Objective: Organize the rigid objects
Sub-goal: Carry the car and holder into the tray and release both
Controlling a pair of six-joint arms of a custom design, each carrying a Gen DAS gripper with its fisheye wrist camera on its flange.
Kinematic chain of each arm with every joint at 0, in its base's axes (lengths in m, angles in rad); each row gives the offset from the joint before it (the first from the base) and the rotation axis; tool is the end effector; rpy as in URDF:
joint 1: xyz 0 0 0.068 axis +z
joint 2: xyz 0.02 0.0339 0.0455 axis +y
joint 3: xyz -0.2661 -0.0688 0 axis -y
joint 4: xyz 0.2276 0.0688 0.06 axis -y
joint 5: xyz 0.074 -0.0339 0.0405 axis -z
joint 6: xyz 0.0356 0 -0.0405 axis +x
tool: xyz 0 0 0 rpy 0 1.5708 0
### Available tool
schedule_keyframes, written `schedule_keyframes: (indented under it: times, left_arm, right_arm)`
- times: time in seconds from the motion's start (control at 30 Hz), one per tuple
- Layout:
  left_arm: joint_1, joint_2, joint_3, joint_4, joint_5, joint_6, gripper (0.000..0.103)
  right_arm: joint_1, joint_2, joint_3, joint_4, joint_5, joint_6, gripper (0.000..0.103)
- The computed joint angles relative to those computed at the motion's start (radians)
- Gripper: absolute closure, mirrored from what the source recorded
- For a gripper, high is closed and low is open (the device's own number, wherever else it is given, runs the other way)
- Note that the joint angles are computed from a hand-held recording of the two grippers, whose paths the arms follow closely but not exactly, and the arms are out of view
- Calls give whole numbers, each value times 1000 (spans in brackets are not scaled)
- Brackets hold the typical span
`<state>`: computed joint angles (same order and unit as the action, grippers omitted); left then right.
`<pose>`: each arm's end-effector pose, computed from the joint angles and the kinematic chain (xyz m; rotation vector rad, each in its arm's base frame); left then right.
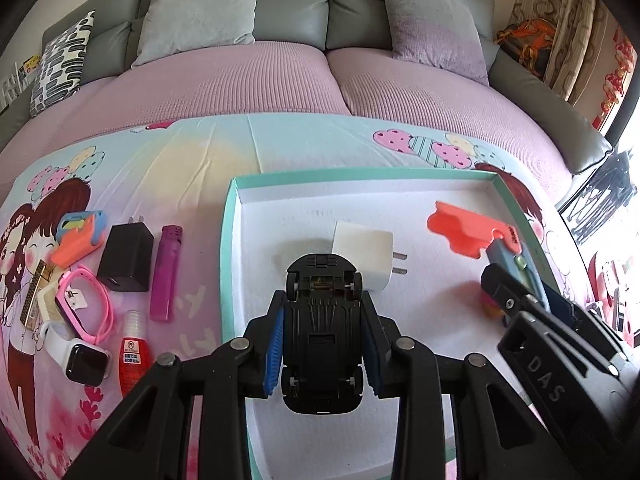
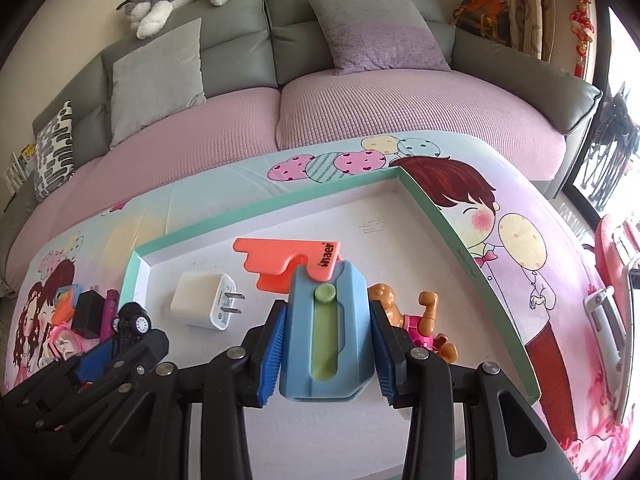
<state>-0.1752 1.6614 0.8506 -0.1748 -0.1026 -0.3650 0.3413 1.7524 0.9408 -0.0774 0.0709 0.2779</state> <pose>0.3008 -0.0495 0.1637 -0.2809 2.5349 -0.0788 0.3187 0.1105 0.1664 -0.0471 2.4651 0.1832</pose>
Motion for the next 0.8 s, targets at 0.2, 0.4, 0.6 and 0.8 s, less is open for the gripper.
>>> schedule_keyframes:
  times: [0.2, 0.4, 0.6, 0.8]
  left_arm:
    - [2, 22, -3, 11, 12, -2, 68]
    - [9, 33, -6, 14, 24, -4, 68]
    - [10, 45, -4, 10, 29, -7, 68]
    - [15, 40, -6, 6, 32, -8, 68]
  right_arm:
    - [8, 13, 14, -15, 11, -16, 60]
    - [12, 16, 23, -28, 13, -25, 60]
    - [23, 18, 29, -38, 23, -36, 60]
    - [29, 15, 30, -45, 39, -36, 60]
